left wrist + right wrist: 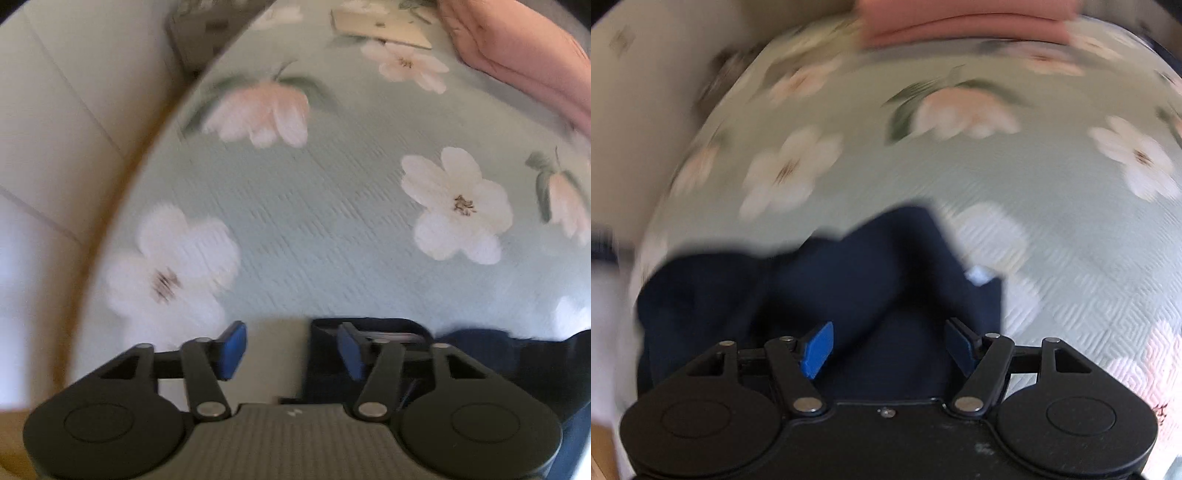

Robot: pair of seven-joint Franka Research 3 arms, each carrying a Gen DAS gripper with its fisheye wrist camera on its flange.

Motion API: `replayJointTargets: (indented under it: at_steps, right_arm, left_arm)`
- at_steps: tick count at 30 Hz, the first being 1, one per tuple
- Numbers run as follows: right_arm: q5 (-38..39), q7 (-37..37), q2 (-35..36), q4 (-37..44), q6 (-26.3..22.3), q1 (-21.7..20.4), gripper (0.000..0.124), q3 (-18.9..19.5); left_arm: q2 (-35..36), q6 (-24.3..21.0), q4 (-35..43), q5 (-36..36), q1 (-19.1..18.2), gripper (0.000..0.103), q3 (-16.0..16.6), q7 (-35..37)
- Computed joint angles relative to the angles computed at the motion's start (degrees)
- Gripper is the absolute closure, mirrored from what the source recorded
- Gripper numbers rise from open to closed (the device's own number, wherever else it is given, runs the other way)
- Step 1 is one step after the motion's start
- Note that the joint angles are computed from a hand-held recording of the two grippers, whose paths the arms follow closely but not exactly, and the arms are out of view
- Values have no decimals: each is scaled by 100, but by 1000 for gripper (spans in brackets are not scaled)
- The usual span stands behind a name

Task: Fold large clothes
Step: 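Fold the held end over the hoodie and open both grippers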

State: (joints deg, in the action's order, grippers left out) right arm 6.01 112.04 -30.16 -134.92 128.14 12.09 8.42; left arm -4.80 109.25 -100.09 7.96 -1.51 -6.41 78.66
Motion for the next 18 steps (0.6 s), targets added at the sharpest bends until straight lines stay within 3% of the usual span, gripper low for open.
replayJointTargets:
  at_steps: [3,6,9,11,14,16,17,18]
  right_arm:
    - [128,-90,111,43,45,229,44,112]
    - [887,12,393,166,359,487,44,-54]
    - [1862,326,749,236,1004,684,44,-204]
    - [1974,684,1111,407,1273,661,44,-124]
    - [1808,1390,1770,852,1144,605,45,-55]
    - [1667,1673,2103,1105,929,625,81,-70]
    - [1428,1973,2138,1093,1067,619,119,-19]
    - [1371,2127,2067,925,1514,638,119,0]
  left_arm:
    - [-315,-95,-288,-90,-103,43,-27,786]
    - [-820,-142,-831,-335,-234,40,-24,1242]
    - [-1321,-132,-1444,-536,-381,37,-25,1312]
    - [-1592,-127,-1794,-666,-480,37,-7,1323]
    - [-1826,-184,-2099,-908,-574,37,86,1311]
    - [-1938,-184,-2255,-1054,-607,37,153,1317]
    - [-1988,-167,-2318,-1106,-618,37,185,1344]
    - [-2037,-164,-2368,-1159,-637,37,222,1419]
